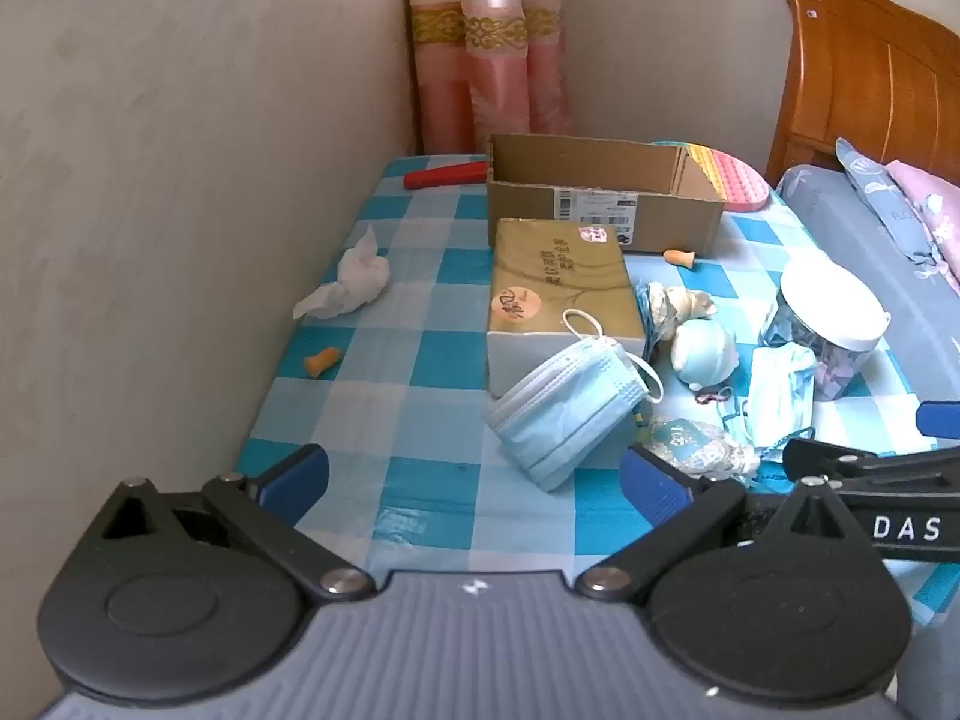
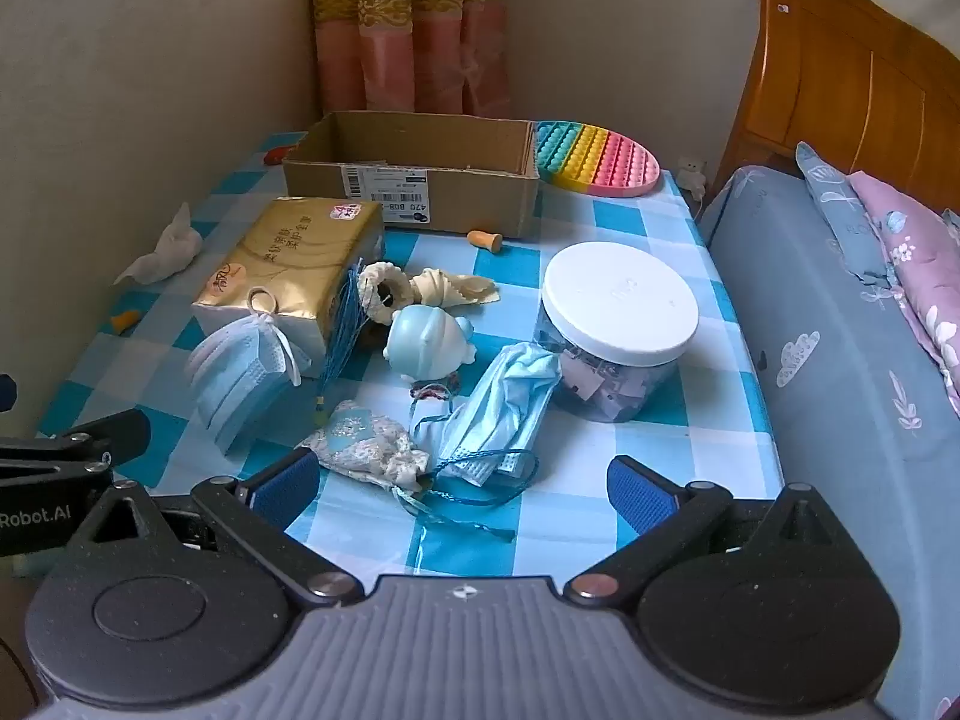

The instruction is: Organize soft objects

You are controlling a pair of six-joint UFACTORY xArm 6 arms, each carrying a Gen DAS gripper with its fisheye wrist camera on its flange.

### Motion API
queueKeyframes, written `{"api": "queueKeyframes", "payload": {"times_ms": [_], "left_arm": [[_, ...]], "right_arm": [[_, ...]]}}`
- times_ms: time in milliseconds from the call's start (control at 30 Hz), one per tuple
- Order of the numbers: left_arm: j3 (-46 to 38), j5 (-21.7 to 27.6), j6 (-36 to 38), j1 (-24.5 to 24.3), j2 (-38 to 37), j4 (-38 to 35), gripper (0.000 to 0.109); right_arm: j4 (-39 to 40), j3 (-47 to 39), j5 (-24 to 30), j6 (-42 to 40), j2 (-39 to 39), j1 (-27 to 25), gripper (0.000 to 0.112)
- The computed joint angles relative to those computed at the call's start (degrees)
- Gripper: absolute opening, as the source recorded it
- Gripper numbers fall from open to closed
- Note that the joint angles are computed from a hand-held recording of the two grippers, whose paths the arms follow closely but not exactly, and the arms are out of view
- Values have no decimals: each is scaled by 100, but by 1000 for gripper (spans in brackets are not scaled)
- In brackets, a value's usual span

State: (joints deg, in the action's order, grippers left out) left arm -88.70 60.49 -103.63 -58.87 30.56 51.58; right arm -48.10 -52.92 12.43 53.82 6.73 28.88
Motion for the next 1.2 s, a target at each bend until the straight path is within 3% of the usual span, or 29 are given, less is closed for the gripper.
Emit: {"api": "queueKeyframes", "payload": {"times_ms": [333, 1200], "left_arm": [[-1, -9, -40, -6, -18, 19, 103], [32, 41, 2, -11, -84, 43, 103]], "right_arm": [[253, 27, 40, -228, -56, 13, 103], [-129, 32, -25, 115, -65, -8, 103]]}}
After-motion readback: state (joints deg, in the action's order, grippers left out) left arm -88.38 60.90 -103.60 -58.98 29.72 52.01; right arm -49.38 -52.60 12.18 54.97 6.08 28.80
